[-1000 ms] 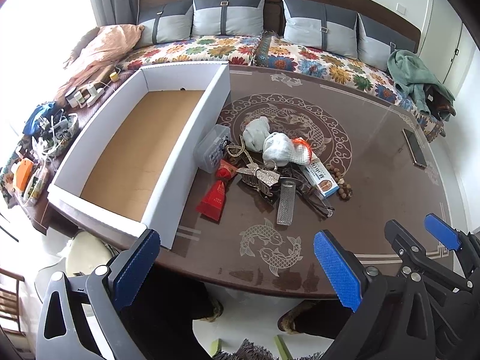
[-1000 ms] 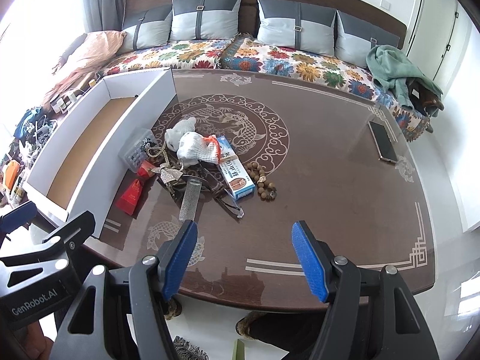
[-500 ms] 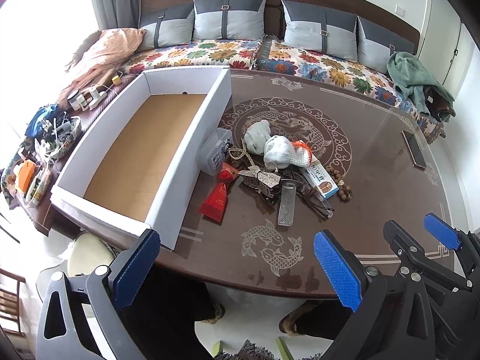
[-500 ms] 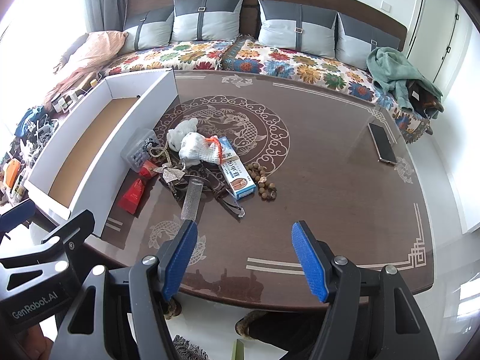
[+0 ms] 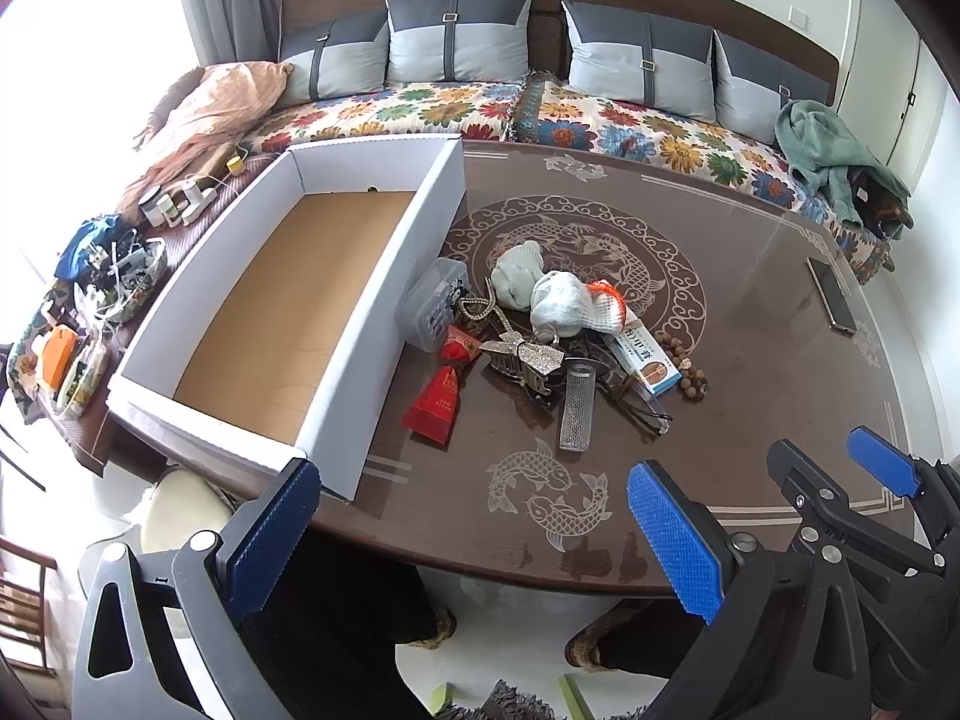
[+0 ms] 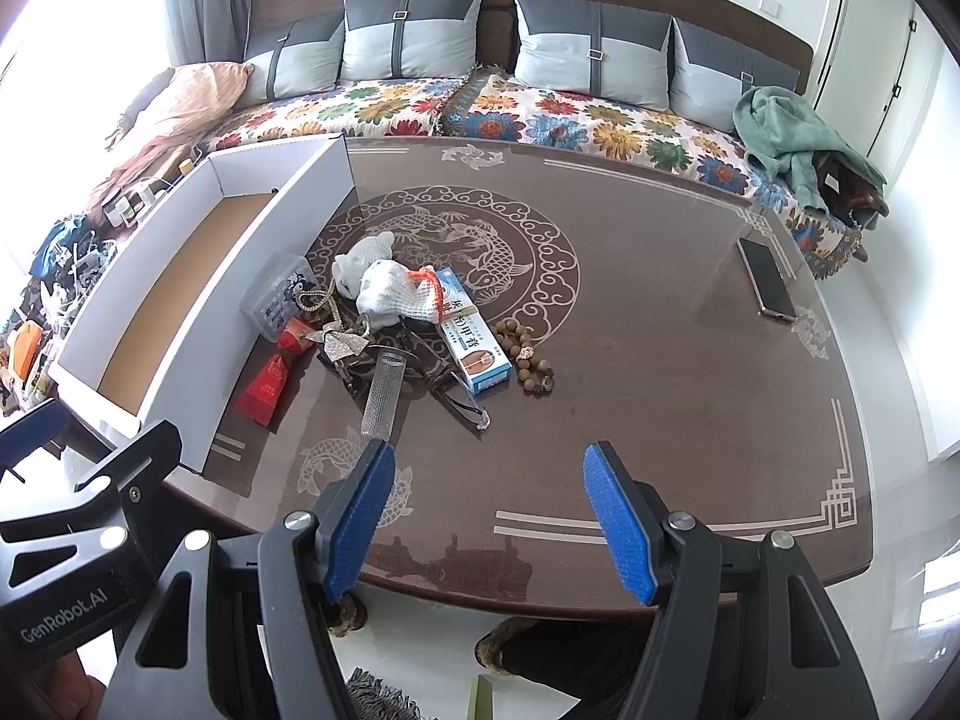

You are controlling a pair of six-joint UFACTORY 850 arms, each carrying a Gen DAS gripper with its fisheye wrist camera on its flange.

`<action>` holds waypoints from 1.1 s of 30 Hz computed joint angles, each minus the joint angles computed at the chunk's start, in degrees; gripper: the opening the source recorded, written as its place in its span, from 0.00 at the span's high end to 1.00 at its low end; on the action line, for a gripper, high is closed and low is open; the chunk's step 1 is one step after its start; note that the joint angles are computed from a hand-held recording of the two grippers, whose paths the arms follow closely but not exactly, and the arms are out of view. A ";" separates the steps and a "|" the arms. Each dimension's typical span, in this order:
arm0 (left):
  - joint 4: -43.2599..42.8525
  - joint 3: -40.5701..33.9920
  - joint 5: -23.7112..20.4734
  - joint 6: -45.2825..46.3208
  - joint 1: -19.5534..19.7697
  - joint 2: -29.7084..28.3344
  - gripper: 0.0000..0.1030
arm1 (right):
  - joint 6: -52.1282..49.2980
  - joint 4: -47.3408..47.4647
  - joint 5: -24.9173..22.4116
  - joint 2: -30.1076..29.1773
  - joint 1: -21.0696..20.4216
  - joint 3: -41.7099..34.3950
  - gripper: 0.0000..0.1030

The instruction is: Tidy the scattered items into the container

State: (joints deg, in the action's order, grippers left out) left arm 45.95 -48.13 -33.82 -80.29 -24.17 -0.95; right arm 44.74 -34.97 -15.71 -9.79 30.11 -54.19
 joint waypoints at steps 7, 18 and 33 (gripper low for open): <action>2.05 0.13 -0.97 -1.82 -0.64 0.31 0.00 | 0.64 -0.63 0.07 0.21 0.05 0.19 0.35; 5.87 0.52 -3.28 -5.37 -2.02 0.50 0.00 | 0.63 -0.37 -0.13 0.20 -0.10 0.39 0.35; 9.23 0.90 -5.05 -8.33 -3.10 0.61 0.00 | 8.15 -8.12 -1.60 0.55 0.74 0.58 0.35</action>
State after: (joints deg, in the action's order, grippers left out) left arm 55.17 -47.22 -38.87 -88.62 -27.27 -0.34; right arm 52.89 -43.09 -17.31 -9.24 30.85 -53.62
